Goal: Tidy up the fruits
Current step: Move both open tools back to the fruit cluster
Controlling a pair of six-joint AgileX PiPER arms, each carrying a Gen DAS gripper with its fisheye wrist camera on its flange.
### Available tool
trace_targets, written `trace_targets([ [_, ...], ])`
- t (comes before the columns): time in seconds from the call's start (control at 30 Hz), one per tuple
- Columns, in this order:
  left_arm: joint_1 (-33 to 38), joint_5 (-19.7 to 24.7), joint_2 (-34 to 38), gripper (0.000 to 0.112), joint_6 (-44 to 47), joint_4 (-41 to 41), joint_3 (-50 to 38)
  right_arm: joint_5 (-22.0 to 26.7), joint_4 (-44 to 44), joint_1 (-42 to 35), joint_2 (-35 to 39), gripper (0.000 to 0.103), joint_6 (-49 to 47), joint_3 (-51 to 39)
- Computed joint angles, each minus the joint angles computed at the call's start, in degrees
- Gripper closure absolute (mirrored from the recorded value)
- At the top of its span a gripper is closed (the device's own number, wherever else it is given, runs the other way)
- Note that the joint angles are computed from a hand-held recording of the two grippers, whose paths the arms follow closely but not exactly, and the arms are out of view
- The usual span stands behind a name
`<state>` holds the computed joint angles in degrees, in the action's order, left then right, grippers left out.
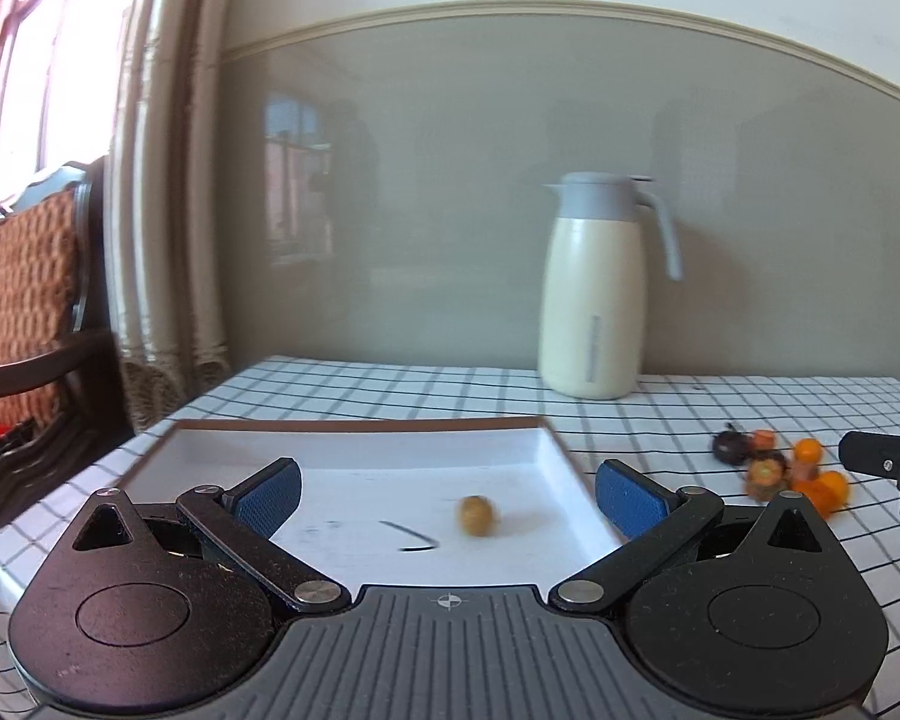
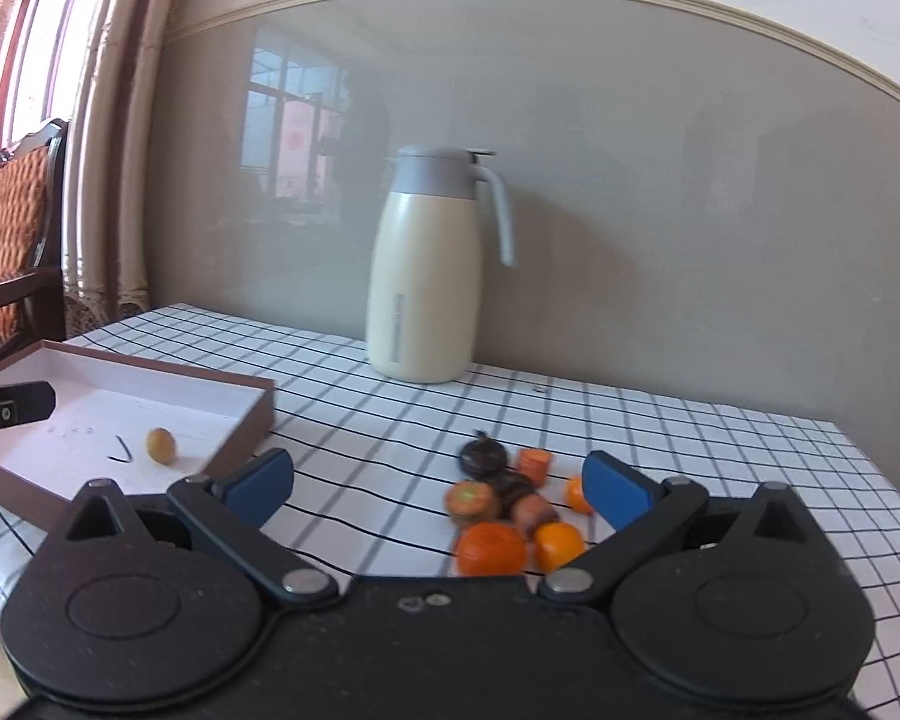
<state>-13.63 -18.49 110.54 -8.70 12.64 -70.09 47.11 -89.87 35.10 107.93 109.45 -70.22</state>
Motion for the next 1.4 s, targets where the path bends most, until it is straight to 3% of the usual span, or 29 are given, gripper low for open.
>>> trace_targets([
  [0.47,-11.1,2.9,4.2,0.009,3.0,-1.6,-4.5,0.5,-1.3,-5.2,-5.7,0.006,7.0,12.2],
  [0.83,-14.9,7.4,9.7,0.009,7.5,-6.6,-11.9,-6.7,-0.5,-12.9,0.2,0.006,8.1,9.1],
  [1.0,-14.2,8.2,11.0,0.009,1.7,-1.0,-13.9,-9.5,5.1,-15.1,4.2,0.008,0.6,2.8],
  [1.23,-13.1,9.3,12.4,0.009,-10.5,11.1,-16.3,-7.7,17.9,-17.3,12.4,0.008,-16.2,-11.5],
  [1.4,-13.3,10.1,13.4,0.009,-18.1,18.7,-17.8,-6.9,21.2,-18.8,12.8,0.009,-18.4,-12.2],
])
